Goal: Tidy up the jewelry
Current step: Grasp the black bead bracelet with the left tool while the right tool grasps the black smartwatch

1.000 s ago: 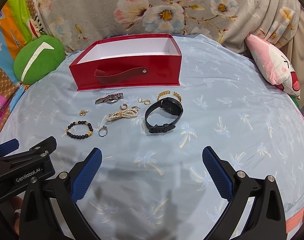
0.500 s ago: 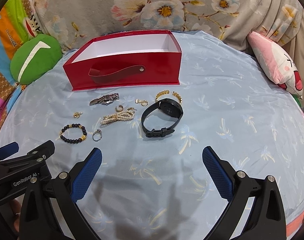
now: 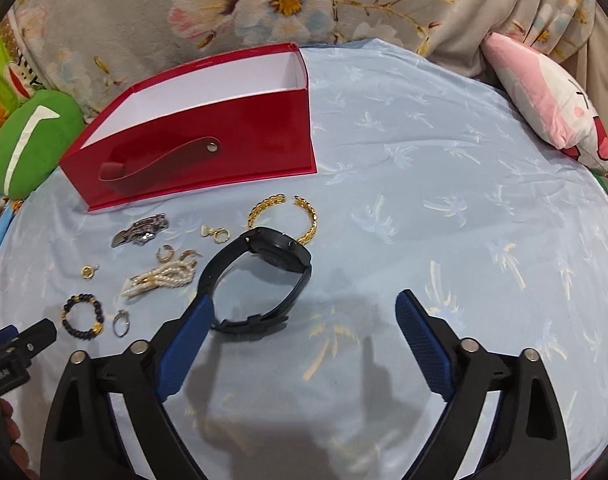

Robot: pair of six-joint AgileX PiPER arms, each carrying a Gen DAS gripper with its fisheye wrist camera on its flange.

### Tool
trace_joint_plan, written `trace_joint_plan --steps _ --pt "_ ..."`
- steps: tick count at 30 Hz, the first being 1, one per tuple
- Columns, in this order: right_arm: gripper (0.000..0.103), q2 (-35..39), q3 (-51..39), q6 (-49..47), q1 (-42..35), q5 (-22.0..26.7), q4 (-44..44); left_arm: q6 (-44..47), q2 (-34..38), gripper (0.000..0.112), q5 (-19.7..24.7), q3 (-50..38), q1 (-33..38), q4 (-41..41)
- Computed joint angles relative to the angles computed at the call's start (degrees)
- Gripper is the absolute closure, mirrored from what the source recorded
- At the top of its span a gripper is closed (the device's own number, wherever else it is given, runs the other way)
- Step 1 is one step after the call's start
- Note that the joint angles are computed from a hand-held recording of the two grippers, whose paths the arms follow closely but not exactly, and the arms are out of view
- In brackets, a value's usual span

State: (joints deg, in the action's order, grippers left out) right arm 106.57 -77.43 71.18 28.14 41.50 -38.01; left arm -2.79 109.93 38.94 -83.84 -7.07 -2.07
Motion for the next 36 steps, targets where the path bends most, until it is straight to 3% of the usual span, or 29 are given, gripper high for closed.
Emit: trace_joint_plan --steps 4,11,15,19,22,25,27,30,36 --pt "0.033 2.7 -1.9 -3.5 -2.3 -2.2 3.5 0.7 3.2 0.014 0.5 -3.2 1.2 -1.4" --pt "0.043 7.0 -5.7 -6.8 -4.5 -2.1 6.5 -4.1 8.7 0.014 2.3 -8.2 -0.6 4.9" --pt "0.052 8.1 -6.7 -7.6 -5.1 -2.1 7.2 -3.1 10.9 0.021 3.8 -10.7 -0.9 4.0" --pt "0.068 8.3 -6.8 -7.9 -5.0 -2.7 6.8 -4.2 10.9 0.025 2.2 -10.3 -1.5 5.7" --pt "0.084 8.6 -7.1 -8.3 -4.6 -2.7 6.7 -3.8 10.7 0.035 1.4 -10.1 -2.1 5.9" --pt "0.09 8.5 -7.1 -8.5 -4.5 -3.0 7.1 -2.4 10.2 0.054 1.4 -10.0 -2.6 5.5" --pt "0.093 8.0 -6.6 -9.0 -4.5 -3.6 7.9 -1.2 9.6 0.079 1.6 -9.6 -2.7 4.1" --pt "0.096 6.8 -5.4 -9.0 -4.3 -4.3 8.3 4.4 8.9 0.103 3.7 -9.9 -1.6 -2.2" --pt "0.096 3.6 -2.2 -7.7 -2.9 -5.1 7.7 7.7 3.4 0.105 1.6 -4.5 -1.7 -4.9"
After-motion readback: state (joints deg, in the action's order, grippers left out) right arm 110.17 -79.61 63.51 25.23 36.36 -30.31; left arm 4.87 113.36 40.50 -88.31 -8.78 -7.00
